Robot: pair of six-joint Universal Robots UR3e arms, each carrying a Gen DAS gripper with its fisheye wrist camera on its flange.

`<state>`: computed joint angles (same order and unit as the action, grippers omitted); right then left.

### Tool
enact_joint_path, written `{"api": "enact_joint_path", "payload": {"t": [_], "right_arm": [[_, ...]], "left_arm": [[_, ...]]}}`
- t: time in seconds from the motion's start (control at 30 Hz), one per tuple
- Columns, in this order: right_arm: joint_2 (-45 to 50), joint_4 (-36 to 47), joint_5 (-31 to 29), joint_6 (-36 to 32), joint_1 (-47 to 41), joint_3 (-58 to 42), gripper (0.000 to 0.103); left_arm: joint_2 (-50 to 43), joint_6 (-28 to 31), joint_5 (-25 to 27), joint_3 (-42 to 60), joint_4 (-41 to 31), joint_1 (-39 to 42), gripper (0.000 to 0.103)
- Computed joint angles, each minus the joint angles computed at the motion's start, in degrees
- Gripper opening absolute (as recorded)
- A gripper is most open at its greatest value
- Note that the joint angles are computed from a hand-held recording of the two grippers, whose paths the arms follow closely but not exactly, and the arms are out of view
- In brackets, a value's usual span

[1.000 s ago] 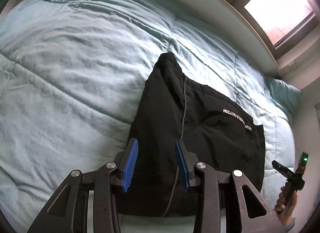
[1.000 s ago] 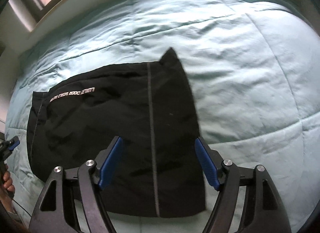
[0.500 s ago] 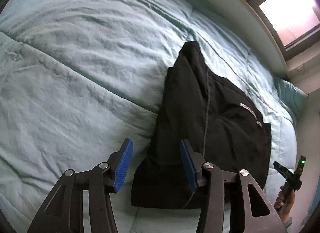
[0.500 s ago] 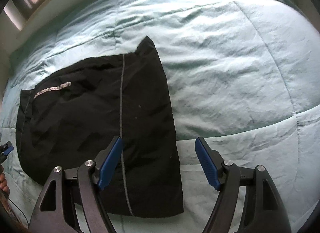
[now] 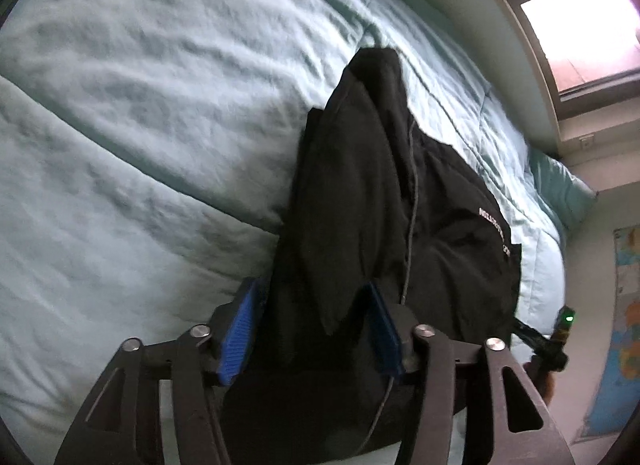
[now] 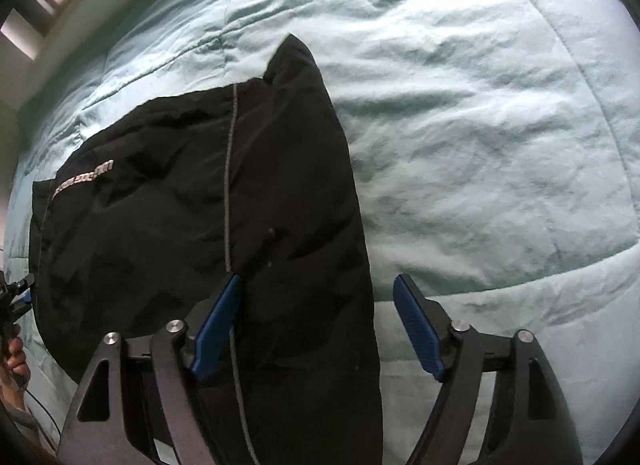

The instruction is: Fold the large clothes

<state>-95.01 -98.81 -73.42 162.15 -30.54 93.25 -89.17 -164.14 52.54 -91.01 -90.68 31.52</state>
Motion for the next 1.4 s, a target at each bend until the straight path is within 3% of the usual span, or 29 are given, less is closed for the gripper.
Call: {"api": "enact_joint_path", "payload": {"t": [0.13, 0.3, 0.67, 0.8, 1.03, 1.1, 1.17, 1.2, 1.27, 1.4], "right_arm": [[4.0, 4.52, 6.09, -0.83, -4.44, -0.65, 0.087], [7.93, 9.92, 15.38, -3.57, -11.22, 1.06, 0.093], [3.48, 16.34, 17.82, -11.01, -12.31, -2.55, 0.093], [6.43, 13.15, 15.57, -9.47, -8.85, -1.58, 0.093], [15.4, 11.76, 24.24, -10.21, -7.14, -0.91, 0.094], [15.85, 12.11, 25.49, -10.48, -6.59, -1.65, 0.078], [14.21, 12.5, 25.57, -10.94, -5.97, -2.34, 0.055], [12.63, 12.92, 25.24, -12.0, -5.54, -2.5, 0.049], [9.4, 14.19, 24.29, -13.53, -5.45, -2.72, 0.04], [2.19, 21.88, 26.79, -19.12, -6.91, -4.6, 0.034]], "left_arm": [[-5.07, 0.87, -2.53, 0.58, -1.76, -1.51, 0.071], [-8.31, -0.39, -5.17, 0.02, -0.63, -2.52, 0.073], [-9.7, -1.47, -3.16, 3.6, -1.15, -4.61, 0.074], [-10.28, -2.18, -3.52, 3.99, -0.49, -5.08, 0.074], [-11.92, -0.07, -7.9, 1.58, -0.64, -3.15, 0.073], [-10.72, -2.02, -10.03, -1.61, 2.55, -2.61, 0.069], [-7.15, -2.99, -9.27, -4.34, 6.87, -3.32, 0.053], [-4.96, -2.23, -9.32, -5.46, 7.63, -3.43, 0.048], [-0.37, 1.01, -12.95, -7.7, 4.06, -1.15, 0.036], [9.96, 10.04, -19.66, -8.49, -9.62, 3.09, 0.034]]}}
